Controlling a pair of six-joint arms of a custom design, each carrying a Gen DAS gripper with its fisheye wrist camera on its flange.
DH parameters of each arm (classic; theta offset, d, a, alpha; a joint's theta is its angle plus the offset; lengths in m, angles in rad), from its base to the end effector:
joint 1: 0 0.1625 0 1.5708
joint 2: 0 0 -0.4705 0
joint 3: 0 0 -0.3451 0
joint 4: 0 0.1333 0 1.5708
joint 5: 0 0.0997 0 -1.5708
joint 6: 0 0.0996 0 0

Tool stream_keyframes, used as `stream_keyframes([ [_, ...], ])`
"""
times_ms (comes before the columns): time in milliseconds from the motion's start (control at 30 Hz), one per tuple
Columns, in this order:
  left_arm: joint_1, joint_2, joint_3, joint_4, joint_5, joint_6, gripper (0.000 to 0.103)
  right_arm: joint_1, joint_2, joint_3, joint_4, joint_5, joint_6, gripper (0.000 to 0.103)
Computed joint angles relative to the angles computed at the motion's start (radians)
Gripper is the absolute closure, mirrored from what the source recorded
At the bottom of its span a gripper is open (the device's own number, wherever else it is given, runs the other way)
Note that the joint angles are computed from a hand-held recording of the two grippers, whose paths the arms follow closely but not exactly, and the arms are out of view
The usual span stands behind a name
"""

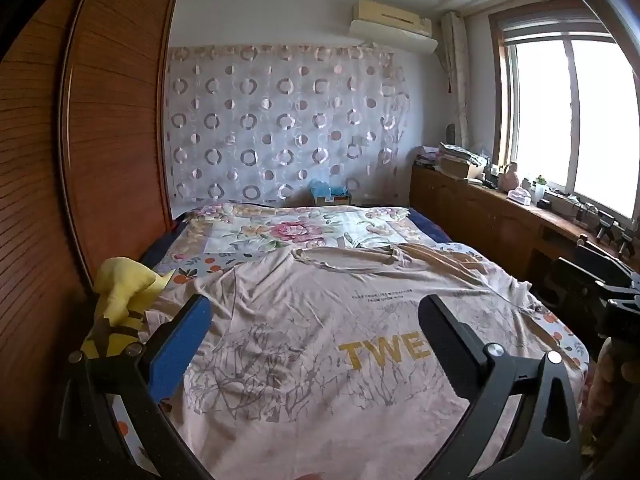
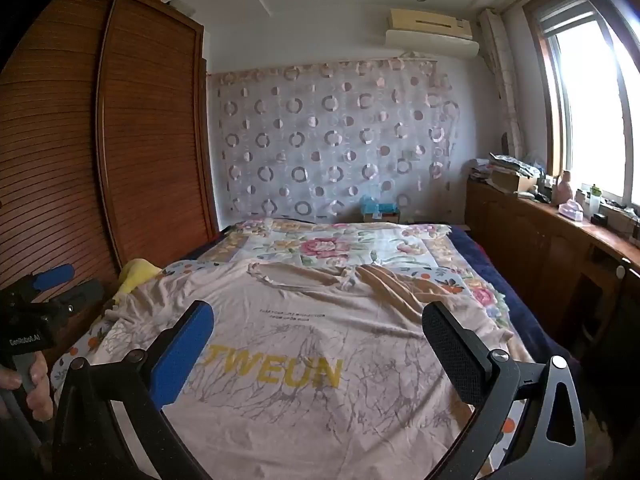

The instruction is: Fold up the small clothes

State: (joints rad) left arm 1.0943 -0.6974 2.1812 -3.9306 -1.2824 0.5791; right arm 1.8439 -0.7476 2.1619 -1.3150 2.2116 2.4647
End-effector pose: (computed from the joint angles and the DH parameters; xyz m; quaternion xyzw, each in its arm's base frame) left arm -0.0985 -0.5432 0.1363 0.3987 0.8049 -0.4125 0.1515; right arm 0.1974 -0.4311 0.0344 0.1338 -0.7224 0.5772 0.3565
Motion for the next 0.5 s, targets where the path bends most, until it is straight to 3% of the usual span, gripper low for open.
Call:
stream_keyframes([
  [500, 0.006, 0.001, 0.001, -0.004, -0.003, 0.004, 0.0, -0.004, 0.003, -0.019, 0.036, 0.0, 0.02, 0.0],
])
